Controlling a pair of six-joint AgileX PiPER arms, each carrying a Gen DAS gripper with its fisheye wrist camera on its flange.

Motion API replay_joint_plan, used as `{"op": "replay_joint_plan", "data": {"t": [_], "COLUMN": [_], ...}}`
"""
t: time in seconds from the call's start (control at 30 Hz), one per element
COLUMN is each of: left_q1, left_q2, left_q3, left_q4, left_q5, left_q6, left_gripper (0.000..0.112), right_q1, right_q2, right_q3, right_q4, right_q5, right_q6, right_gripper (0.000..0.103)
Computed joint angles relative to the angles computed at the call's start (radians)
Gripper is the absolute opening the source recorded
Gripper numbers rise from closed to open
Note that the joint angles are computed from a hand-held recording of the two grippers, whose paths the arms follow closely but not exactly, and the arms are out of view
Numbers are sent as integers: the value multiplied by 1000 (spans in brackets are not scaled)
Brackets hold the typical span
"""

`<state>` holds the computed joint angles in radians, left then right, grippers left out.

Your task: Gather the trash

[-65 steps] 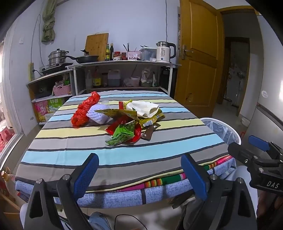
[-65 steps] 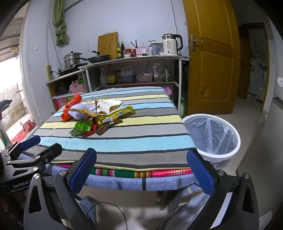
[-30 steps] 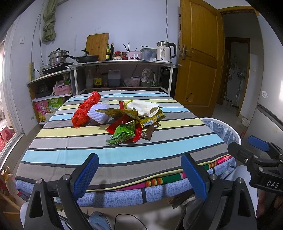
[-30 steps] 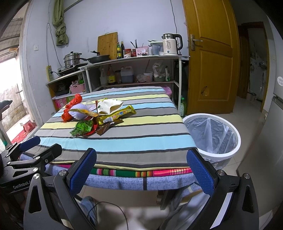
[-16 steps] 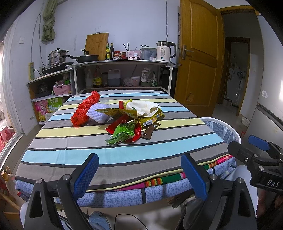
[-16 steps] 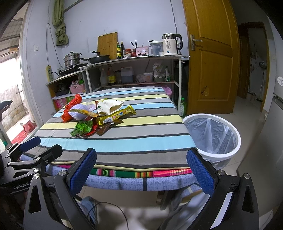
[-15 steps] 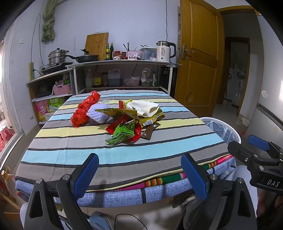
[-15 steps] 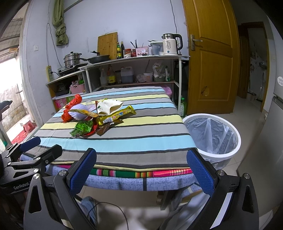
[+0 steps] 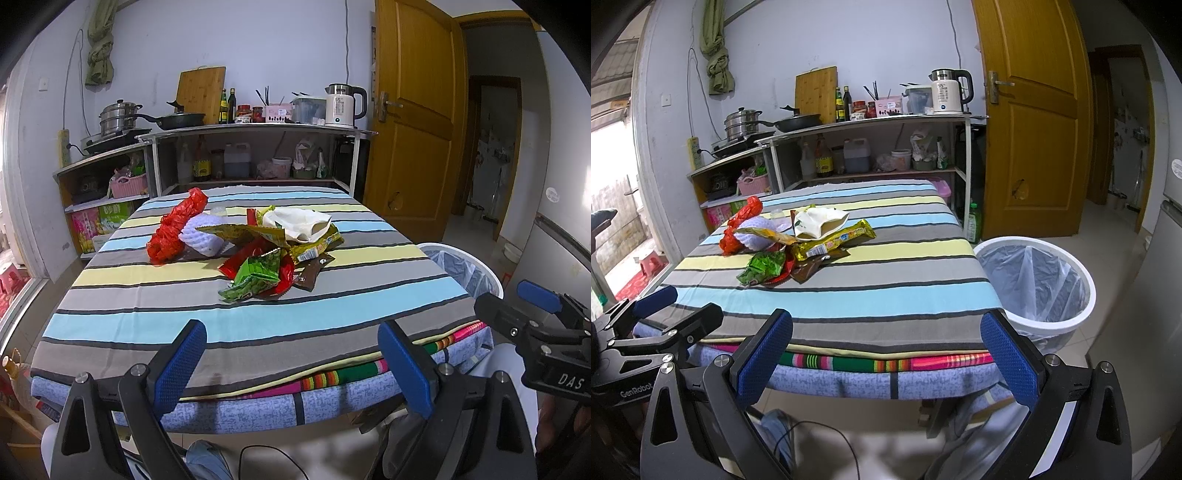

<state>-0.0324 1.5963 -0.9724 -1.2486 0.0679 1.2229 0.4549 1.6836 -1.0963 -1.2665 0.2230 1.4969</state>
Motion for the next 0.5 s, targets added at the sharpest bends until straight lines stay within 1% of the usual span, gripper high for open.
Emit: {"op": "replay_joint_plan", "data": {"t": [0.07, 0.1, 0.13, 0.23, 0.3, 0.37, 0.43, 0.47, 0.5], "left_q1": [1, -1, -2, 0, 8, 23, 36, 42, 45], "left_q2": [-1, 5, 7, 37, 52, 71, 101, 111, 125], "left_q3": [3, 3, 2, -22, -40, -63, -98, -112, -127], "left_q4": [-10, -56, -69, -51, 31, 72, 189, 224, 229], "left_q5": [2, -2, -5, -2, 8, 32, 53, 60, 54], "left_q6": [10, 55, 69, 58, -20, -55, -169, -200, -200], "left_gripper": [95, 95, 95, 95, 95, 95, 95, 95, 95], "right_q1": [3, 3, 5, 4, 3, -2, -9, -12, -14], "right_q2": [6, 7, 11, 25, 33, 44, 51, 59, 69], "right_q3": [-4, -4, -7, -19, -26, -38, -51, -61, -75], "right_q4": [-2, -2, -2, 7, 17, 34, 74, 100, 134], "right_q5": [0, -1, -1, -5, -11, -19, -32, -38, -41], "right_q6": [5, 5, 6, -4, -16, -39, -87, -118, -158], "right_gripper": [102, 102, 102, 102, 102, 102, 102, 102, 102]}}
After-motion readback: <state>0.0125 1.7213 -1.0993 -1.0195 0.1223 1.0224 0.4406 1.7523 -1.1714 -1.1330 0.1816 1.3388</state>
